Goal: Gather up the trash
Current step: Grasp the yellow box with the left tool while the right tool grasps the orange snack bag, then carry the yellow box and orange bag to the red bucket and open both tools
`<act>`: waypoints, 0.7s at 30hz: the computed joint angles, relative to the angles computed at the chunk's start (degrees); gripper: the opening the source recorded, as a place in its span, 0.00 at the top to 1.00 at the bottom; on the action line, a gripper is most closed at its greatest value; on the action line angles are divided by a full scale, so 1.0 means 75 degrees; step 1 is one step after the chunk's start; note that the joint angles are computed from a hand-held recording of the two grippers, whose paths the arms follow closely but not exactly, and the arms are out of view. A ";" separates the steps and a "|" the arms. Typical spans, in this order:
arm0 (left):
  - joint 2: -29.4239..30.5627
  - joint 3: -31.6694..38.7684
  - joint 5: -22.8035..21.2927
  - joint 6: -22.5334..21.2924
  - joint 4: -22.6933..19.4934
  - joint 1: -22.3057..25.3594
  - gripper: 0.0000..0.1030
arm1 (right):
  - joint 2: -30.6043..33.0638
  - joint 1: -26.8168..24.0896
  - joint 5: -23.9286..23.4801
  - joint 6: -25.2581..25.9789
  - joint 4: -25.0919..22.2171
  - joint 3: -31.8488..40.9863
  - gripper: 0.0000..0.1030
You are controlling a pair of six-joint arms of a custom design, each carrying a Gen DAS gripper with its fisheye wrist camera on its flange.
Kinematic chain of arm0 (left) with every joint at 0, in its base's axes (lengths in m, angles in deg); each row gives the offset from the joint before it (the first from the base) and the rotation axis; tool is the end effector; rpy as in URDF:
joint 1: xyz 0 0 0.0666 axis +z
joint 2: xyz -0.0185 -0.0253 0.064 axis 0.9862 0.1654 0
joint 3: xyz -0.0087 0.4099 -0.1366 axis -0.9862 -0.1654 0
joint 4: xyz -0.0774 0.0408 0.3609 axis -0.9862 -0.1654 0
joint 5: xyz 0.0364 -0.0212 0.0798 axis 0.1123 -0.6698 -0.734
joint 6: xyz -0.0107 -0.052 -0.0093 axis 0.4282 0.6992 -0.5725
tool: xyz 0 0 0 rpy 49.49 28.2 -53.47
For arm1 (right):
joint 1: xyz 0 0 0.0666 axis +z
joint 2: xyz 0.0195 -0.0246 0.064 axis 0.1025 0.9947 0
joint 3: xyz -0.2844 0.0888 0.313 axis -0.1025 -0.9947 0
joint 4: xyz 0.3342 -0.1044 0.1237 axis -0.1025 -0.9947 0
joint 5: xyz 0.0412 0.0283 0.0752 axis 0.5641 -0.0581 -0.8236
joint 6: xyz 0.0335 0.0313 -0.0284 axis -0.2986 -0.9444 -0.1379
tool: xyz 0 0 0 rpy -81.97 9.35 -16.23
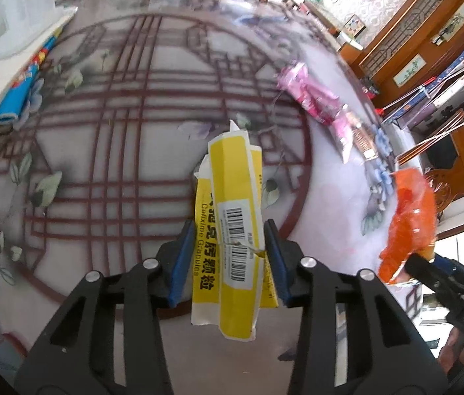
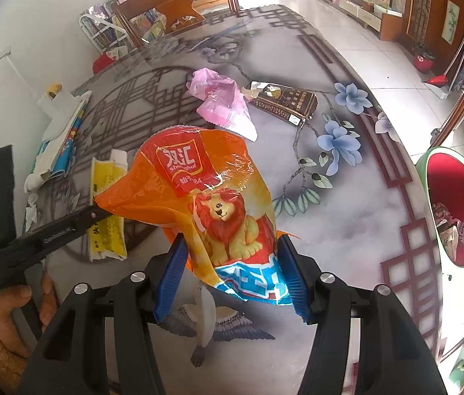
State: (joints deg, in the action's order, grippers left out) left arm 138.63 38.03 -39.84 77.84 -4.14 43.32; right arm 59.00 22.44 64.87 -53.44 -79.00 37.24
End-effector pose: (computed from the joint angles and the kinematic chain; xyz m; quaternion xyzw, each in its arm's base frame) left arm 0.5219 -0.3904 0.3904 -0.1194 0.9610 -0.1210 0.2182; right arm 0.5237 0.1623 0.4300 -0.1041 0.9686 0.1336 0.1820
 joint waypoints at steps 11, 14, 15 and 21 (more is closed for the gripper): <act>0.0018 0.0752 -0.0260 -0.0552 0.0080 -0.0193 0.60 | -0.0068 -0.0028 0.0012 -0.0038 0.0045 -0.0087 0.47; 0.0071 0.0937 -0.0291 -0.0596 0.0026 -0.0230 0.60 | -0.0078 -0.0055 -0.0010 -0.0037 0.0083 -0.0104 0.47; 0.0080 0.0972 -0.0294 -0.0596 0.0014 -0.0234 0.60 | -0.0092 -0.0070 -0.0014 -0.0048 0.0098 -0.0116 0.47; 0.0143 0.1129 -0.0285 -0.0669 0.0040 -0.0256 0.60 | -0.0120 -0.0153 0.0064 -0.0107 0.0085 -0.0114 0.47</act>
